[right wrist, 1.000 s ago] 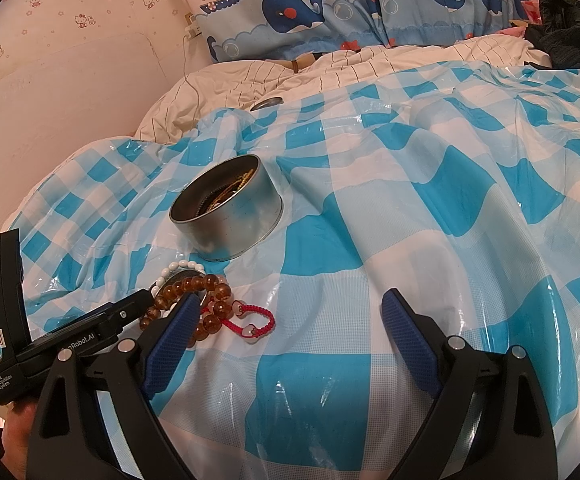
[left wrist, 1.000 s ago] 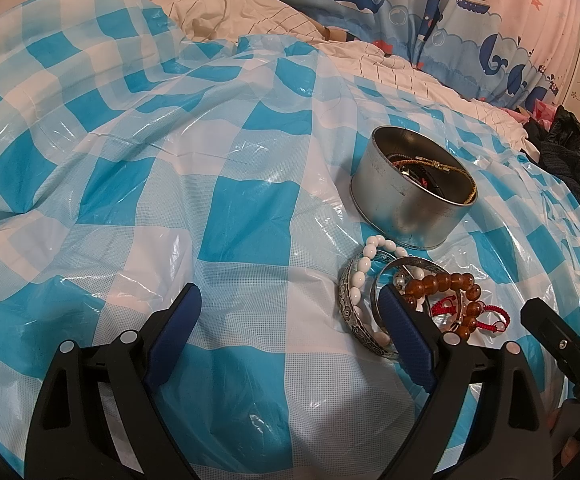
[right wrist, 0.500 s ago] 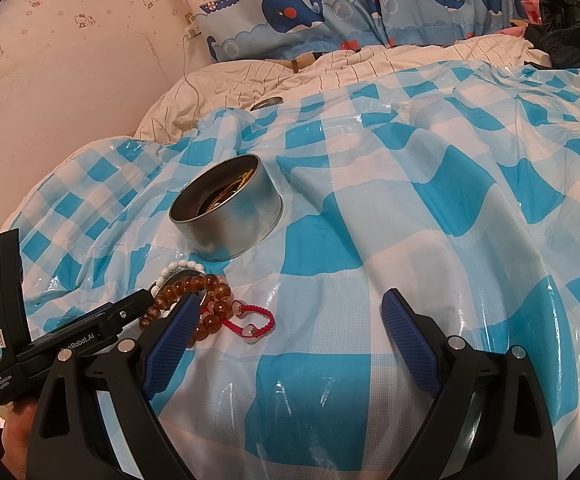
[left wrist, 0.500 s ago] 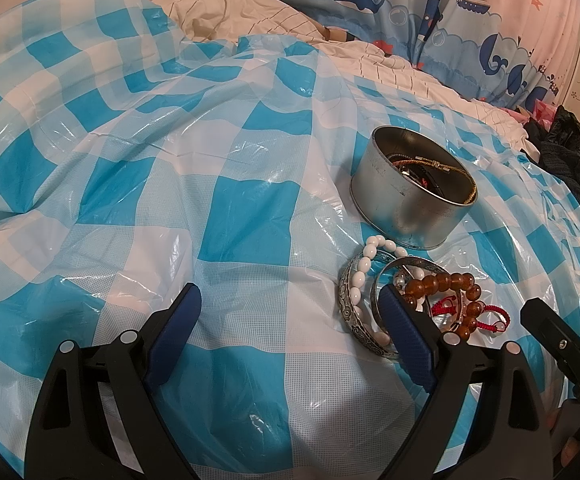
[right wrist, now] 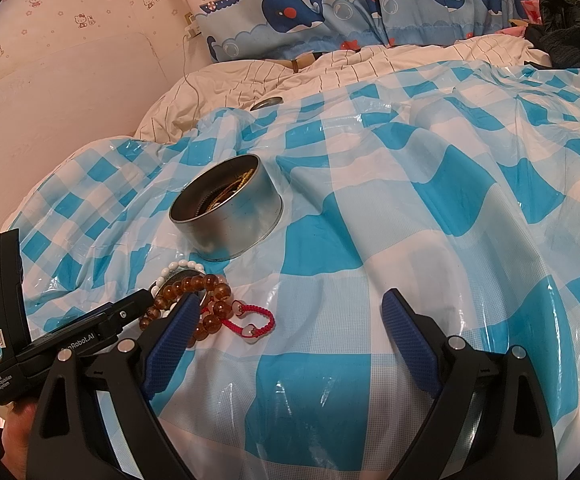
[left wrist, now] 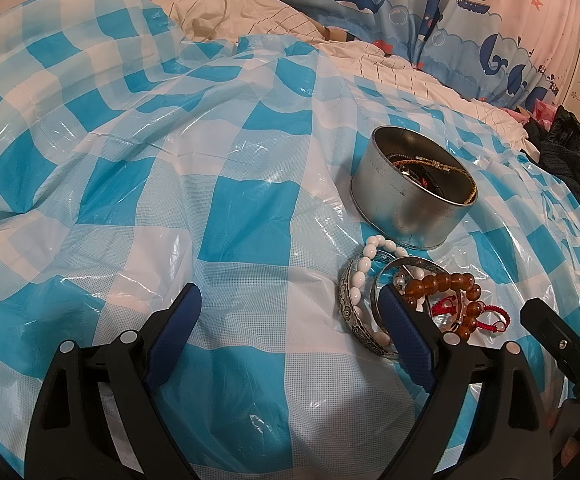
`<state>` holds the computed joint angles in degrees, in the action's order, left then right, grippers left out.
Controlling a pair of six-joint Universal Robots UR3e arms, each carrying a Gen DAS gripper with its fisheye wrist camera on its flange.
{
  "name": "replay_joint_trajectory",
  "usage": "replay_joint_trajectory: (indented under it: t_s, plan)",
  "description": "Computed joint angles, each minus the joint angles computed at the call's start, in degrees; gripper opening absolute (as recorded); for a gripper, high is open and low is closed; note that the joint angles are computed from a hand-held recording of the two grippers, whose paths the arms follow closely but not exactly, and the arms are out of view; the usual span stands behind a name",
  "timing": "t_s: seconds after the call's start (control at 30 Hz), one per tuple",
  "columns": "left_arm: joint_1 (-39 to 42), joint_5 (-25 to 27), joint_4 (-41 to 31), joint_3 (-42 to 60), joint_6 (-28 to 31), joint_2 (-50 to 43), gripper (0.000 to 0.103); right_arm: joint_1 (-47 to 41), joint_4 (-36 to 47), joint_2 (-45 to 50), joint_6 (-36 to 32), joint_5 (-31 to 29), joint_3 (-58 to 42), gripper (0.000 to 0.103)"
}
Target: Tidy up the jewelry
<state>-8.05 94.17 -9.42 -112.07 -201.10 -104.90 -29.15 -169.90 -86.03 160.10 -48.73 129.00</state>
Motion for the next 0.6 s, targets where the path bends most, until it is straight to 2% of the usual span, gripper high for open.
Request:
replay_joint_trajectory:
  t_s: [0.6]
  plan:
    - [0.20, -0.15, 0.09, -0.35, 0.14, 0.27, 0.086, -0.07, 0.03, 0.05, -0.03, 0.08, -0.03, 0.089]
